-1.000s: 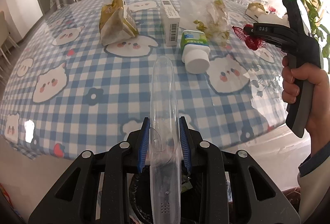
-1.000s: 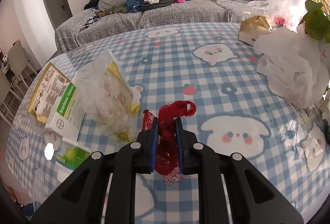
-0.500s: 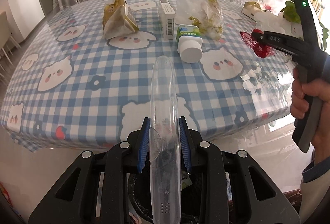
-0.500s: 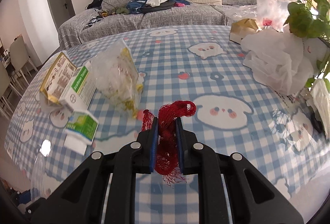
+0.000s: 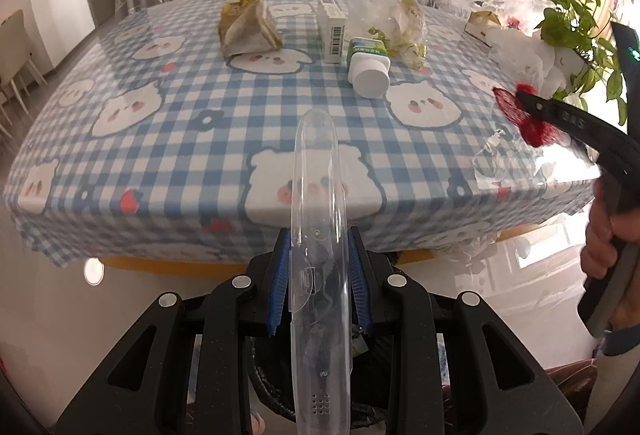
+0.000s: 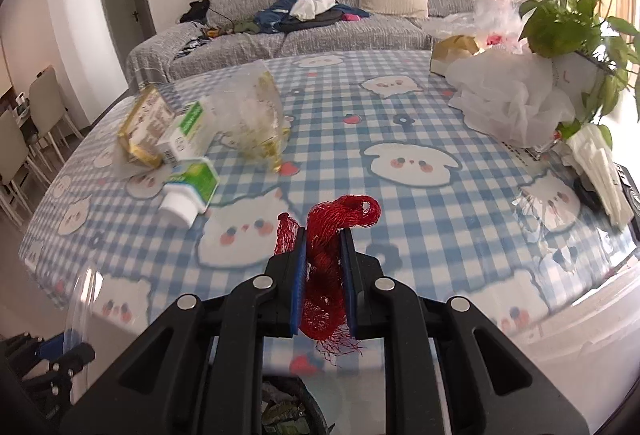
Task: Collect trash
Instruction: 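Lift the clear tube and red mesh bag and carry them over the bin, then open the left tool to drop the clear plastic tube into the bin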
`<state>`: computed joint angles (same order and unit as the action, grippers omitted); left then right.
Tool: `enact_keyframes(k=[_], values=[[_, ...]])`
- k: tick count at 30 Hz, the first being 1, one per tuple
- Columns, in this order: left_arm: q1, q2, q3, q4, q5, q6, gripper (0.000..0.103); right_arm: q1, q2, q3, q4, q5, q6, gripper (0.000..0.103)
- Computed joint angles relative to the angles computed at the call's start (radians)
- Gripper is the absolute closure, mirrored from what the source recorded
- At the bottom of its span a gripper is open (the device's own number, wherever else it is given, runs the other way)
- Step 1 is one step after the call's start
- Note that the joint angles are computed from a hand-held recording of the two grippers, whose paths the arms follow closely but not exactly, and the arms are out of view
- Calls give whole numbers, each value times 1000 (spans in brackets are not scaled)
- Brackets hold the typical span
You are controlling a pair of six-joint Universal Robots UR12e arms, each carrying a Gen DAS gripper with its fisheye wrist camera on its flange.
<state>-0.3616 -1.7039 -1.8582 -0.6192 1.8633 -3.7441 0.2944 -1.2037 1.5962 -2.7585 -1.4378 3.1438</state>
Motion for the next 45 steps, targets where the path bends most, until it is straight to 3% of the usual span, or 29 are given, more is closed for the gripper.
enact_keyframes(k=[10,18,28,35,45], values=[[-41,17,-52,41,-6,-38,76,-6,-108,183,-67,18,-25,88],[-63,1,-86,66,-8,-71,76,-11,-147,270,-75,17,-11,88],[-64,-39,-95,49,-29,-100,76,-4,-157,340,-64,-27,30,88],[-66,-79,-87,45,-11,-100,76,-3,-144,345,-32,-57,39,88],[-62,-131,-69,46,-46,-100,76,-5,-126,337,-4,-86,64,87]])
